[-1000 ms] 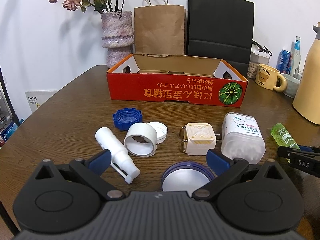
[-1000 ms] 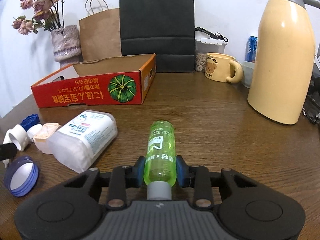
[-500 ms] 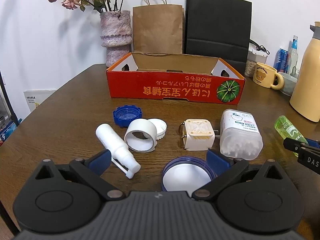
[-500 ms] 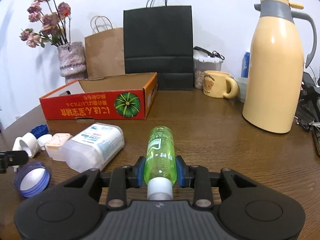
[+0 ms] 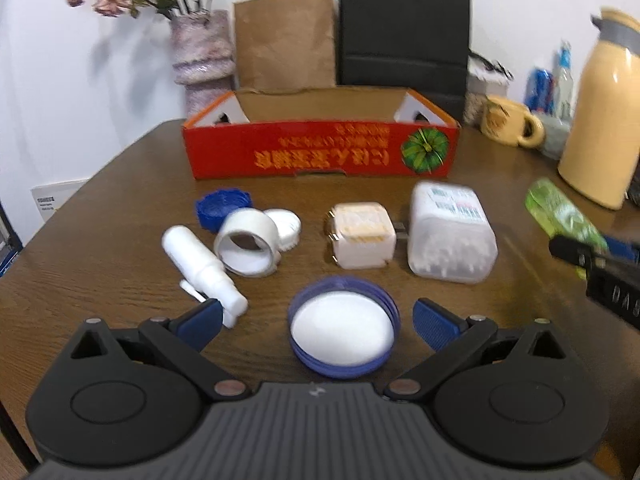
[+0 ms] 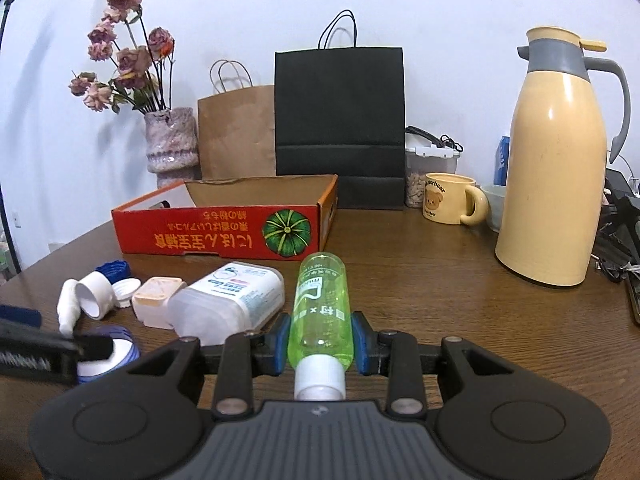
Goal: Organize rigid objects
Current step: 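Lift the blue-rimmed lid and green spray bottle toward the box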
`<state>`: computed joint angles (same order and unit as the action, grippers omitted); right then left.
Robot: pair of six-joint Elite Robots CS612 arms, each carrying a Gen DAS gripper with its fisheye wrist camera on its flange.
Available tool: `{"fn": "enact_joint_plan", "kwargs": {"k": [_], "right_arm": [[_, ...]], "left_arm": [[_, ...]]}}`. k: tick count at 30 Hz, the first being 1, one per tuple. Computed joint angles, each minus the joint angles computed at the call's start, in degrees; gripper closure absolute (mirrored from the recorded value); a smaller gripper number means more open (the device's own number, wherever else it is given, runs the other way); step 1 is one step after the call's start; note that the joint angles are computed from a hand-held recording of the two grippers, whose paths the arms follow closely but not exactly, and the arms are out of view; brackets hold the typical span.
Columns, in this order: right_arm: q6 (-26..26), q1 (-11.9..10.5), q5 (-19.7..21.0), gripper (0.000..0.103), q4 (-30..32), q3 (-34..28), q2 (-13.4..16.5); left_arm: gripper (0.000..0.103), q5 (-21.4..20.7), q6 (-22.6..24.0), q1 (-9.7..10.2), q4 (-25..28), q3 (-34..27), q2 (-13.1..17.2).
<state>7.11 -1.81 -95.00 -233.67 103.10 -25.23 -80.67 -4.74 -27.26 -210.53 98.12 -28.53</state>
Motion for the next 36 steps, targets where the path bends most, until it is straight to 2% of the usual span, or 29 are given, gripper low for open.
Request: {"fn": "enact_joint_plan", "kwargs": {"k": [4, 10, 21, 22, 25, 27, 31, 36], "right_arm": [[0.07, 0.0, -0.04, 0.072, -0.5, 0.09, 0.04], [-0.28, -0.02, 0.31, 0.072, -0.64, 0.1, 0.04], [-1.12, 0.08, 0.45, 0.072, -1.43, 0.21, 0.14], [-1.13, 0.08, 0.38, 0.072, -1.45, 0.18, 0.17], [-1.25, 0.08, 0.33, 0.072, -1.56, 0.19, 0.2], [-1.25, 0.09, 0.3, 0.072, -1.6, 0.19, 0.21], [-1.34, 0.12, 0.43, 0.072, -1.63, 0.21, 0.17], [-1.17, 0.21, 0.32, 0.072, -1.67, 0.23, 0.16]], "left_arm": [[0.0, 0.63, 0.92, -0.38, 2.33, -0.43, 0.29], [0.0, -0.54, -1.22, 0.08, 5.05, -1.3, 0.59], [0.001, -1.0, -1.88, 0.13, 3.37, -1.79, 1.34], [0.002, -1.07, -1.88, 0.15, 3.18, -1.78, 1.37], [0.016, -0.81, -1.79, 0.09, 1.67, -1.5, 1.49], [0.035, -1.18, -1.72, 0.13, 0.28, -1.29, 1.6], [0.035, -3.08, -1.76, 0.45, -0.35, -1.23, 1.59], [0.035, -3.14, -1.88, 0.5, -1.42, -1.07, 1.62]]}}
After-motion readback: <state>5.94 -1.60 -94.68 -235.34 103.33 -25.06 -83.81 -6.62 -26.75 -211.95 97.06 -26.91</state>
